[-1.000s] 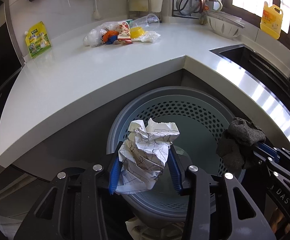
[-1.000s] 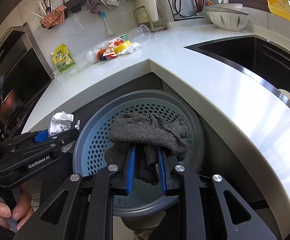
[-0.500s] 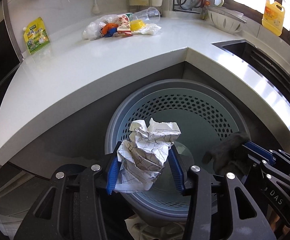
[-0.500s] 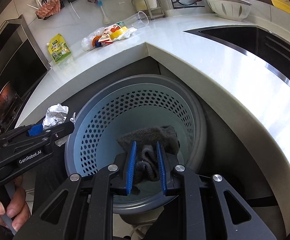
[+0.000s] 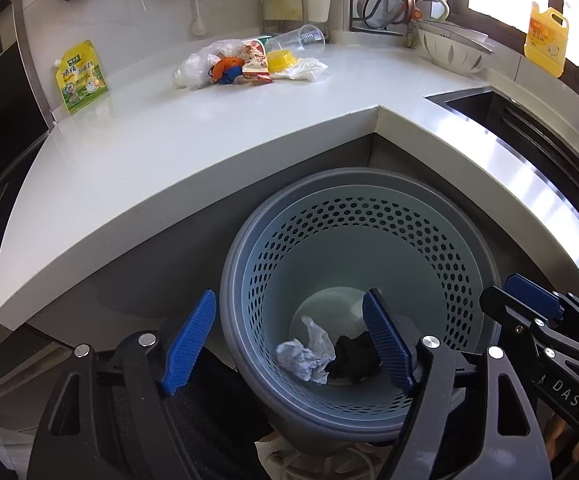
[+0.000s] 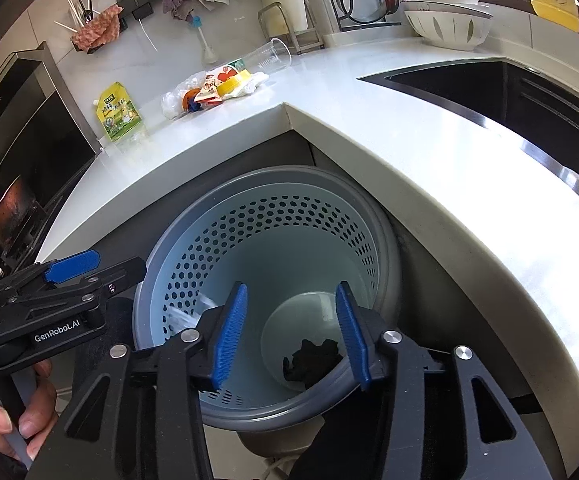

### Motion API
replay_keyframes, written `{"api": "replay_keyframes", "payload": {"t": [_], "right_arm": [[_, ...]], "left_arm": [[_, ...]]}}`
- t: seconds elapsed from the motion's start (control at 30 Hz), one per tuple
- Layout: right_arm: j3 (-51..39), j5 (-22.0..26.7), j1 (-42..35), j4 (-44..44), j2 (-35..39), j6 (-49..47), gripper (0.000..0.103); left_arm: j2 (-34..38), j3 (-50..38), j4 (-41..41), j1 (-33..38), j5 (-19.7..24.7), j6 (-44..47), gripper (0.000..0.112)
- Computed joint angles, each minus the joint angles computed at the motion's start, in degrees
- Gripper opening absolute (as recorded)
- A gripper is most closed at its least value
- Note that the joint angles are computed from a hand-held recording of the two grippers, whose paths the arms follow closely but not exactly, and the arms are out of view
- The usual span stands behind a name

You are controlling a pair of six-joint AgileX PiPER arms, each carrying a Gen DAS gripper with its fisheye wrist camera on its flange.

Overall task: Collect trash
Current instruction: 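Carry both items over the basket and open both tools to drop them, then move both tools back over the remaining trash pile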

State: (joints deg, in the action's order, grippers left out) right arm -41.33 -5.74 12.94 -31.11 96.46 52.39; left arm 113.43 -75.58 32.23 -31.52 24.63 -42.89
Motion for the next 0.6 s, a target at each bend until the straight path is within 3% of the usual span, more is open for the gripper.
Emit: {"api": "replay_keyframes", "payload": {"t": [0.6], "right_arm": [[0.9,-0.3,-0.3,9.6,-1.8,-8.9,0.058]], "left_arm": [[-2.2,2.3,0.6,1.0,-1.5,-1.0,0.083]]}}
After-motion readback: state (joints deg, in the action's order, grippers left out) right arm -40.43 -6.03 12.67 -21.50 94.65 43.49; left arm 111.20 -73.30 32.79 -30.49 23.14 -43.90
